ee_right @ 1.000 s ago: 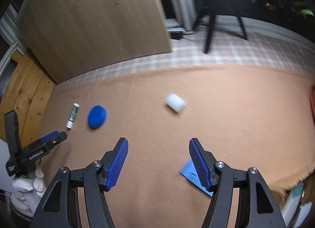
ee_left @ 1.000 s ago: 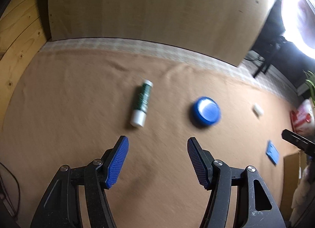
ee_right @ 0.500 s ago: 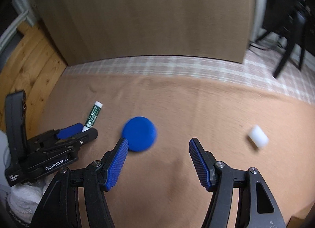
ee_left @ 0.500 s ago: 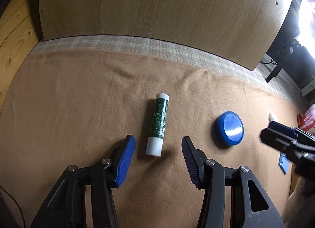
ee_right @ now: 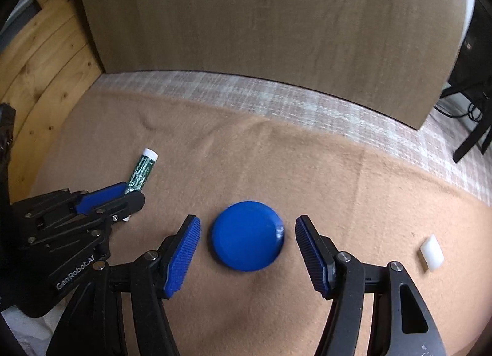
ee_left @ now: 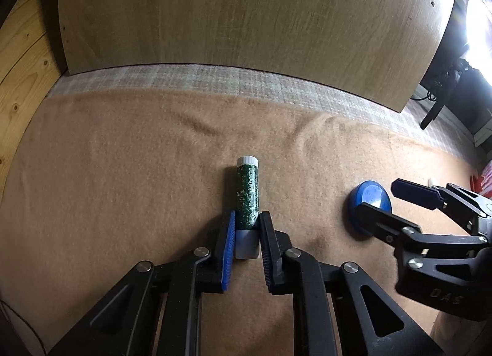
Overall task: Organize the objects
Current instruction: 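Grasp the green lip balm with the left tool while the right tool grasps the blue tin, then carry the lip balm with the left tool while the right tool carries the tin over the box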
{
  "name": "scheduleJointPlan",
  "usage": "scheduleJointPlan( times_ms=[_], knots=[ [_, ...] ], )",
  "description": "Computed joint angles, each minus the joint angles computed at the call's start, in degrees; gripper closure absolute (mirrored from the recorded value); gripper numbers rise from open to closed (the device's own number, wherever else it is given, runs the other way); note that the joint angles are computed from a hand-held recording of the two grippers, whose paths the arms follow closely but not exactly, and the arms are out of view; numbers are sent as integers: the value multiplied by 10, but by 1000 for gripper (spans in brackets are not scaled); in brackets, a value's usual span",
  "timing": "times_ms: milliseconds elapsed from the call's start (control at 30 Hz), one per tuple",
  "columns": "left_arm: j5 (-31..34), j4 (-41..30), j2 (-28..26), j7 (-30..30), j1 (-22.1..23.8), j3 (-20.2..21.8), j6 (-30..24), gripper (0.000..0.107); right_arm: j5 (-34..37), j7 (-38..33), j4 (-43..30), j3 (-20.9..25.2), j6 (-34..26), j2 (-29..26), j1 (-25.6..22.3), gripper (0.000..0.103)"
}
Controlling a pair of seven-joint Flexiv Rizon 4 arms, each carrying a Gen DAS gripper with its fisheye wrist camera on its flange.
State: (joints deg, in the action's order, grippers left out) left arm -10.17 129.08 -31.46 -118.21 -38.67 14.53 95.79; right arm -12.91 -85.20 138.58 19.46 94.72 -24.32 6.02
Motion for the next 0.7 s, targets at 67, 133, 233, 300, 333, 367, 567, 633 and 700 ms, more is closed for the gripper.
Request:
scheduleJointPlan(
  times_ms=[67,133,233,300,333,367,567,633,700],
  knots=[
    [0,2,2,-1,-2,1,-1,90,-6,5,6,-34,1,3,39,43],
    [1,4,4,-4,-7,3,-2,90,-10,13,16,-80,10,6,88,45],
    [4,16,12,-3,7,-9,5,90,-14,20,30,-137,22,10,145,56],
    [0,25,16,-12,-12,0,7,90,-15,18,31,-128,20,12,133,57],
    [-1,28,17,-14,-15,-1,9,90,-9,10,29,-102,14,13,107,57],
    [-2,31,19,-16,-16,-4,11,90,-16,12,33,-96,14,15,98,57],
    [-15,64,33,-31,-41,-19,34,90,-15,-7,77,-58,27,39,44,57],
    [-27,72,34,-39,-70,-11,39,90,-15,-14,96,-34,34,48,8,57],
    [-38,77,36,-45,-96,-4,43,90,-19,-19,108,13,34,52,-53,57]
  ],
)
